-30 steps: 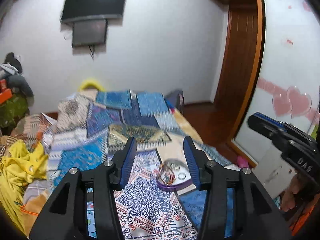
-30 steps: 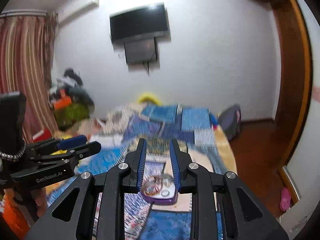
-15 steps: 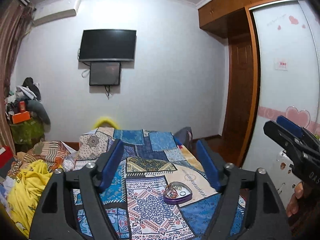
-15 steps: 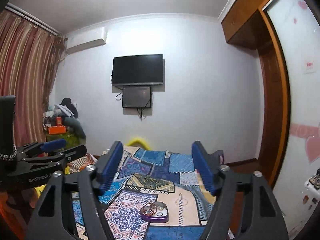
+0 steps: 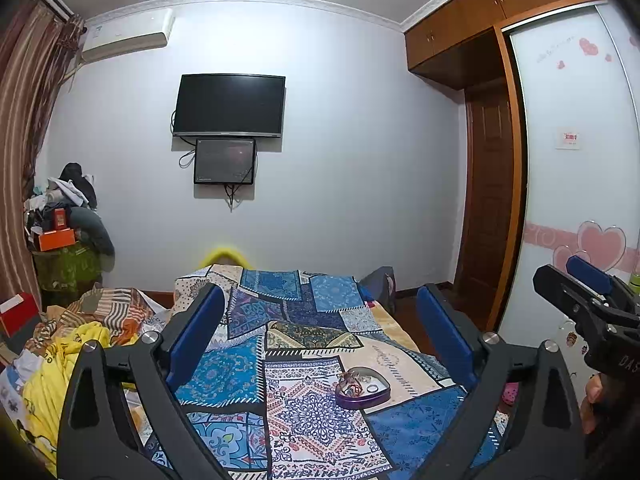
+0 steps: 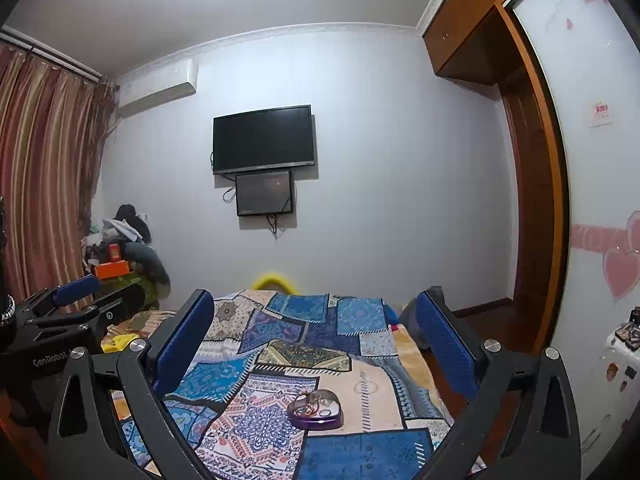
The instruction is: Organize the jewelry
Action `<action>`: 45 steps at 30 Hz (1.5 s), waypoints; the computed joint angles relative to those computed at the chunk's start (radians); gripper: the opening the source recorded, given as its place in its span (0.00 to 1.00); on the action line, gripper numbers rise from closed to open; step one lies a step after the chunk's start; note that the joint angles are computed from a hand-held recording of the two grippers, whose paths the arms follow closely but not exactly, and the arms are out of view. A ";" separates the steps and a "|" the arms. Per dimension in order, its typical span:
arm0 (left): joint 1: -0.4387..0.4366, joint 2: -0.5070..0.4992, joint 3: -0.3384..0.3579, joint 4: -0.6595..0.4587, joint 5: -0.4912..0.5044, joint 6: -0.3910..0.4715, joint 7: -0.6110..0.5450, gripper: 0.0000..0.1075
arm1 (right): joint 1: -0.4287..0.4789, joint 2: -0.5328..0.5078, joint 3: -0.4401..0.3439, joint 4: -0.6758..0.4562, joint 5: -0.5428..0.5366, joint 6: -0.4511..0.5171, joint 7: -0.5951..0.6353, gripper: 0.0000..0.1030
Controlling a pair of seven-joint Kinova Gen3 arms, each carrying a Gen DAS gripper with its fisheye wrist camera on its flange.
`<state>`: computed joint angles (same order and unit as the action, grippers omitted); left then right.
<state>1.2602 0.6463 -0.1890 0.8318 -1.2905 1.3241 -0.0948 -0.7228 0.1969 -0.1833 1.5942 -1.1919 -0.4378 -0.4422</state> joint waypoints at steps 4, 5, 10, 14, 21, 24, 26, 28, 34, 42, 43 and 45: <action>0.001 0.000 0.001 -0.002 0.005 0.005 -0.003 0.91 | -0.001 -0.006 -0.001 0.013 -0.001 0.002 0.004 0.97; 0.000 -0.003 0.001 0.001 0.006 0.003 -0.002 0.91 | -0.001 -0.006 -0.001 0.014 -0.003 0.002 0.006 0.97; -0.005 -0.007 0.006 0.008 0.010 -0.005 -0.002 0.91 | 0.002 -0.008 0.000 0.010 -0.044 0.017 0.046 0.97; -0.009 -0.012 0.011 0.015 0.014 -0.013 0.000 0.91 | 0.007 -0.007 -0.003 0.000 -0.075 0.026 0.078 0.97; -0.013 -0.017 0.017 0.020 0.018 -0.025 -0.005 0.91 | 0.019 -0.011 -0.013 -0.004 -0.113 0.034 0.110 0.97; -0.013 -0.016 0.018 0.016 0.019 -0.026 -0.011 0.91 | 0.021 -0.013 -0.017 -0.004 -0.125 0.032 0.124 0.97; -0.015 -0.019 0.018 0.020 0.021 -0.033 -0.008 0.92 | 0.024 -0.011 -0.018 -0.009 -0.137 0.036 0.137 0.97; -0.015 -0.020 0.019 0.022 0.021 -0.035 -0.008 0.92 | 0.027 -0.009 -0.020 -0.015 -0.151 0.039 0.151 0.97; -0.019 -0.024 0.023 0.023 0.025 -0.041 -0.012 0.92 | 0.035 -0.010 -0.026 -0.018 -0.162 0.042 0.163 0.97; -0.022 -0.026 0.023 0.022 0.032 -0.046 -0.017 0.92 | 0.038 -0.009 -0.030 -0.020 -0.165 0.041 0.166 0.97; -0.022 -0.026 0.023 0.023 0.033 -0.047 -0.018 0.92 | 0.039 -0.009 -0.030 -0.020 -0.164 0.042 0.164 0.97; -0.023 -0.027 0.024 0.024 0.034 -0.049 -0.019 0.92 | 0.038 -0.008 -0.030 -0.020 -0.164 0.040 0.165 0.97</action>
<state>1.2372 0.6190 -0.1647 0.8554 -1.2564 1.2752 -0.1137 -0.6851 0.1884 -0.2136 1.5738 -1.3556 -0.3981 -0.2774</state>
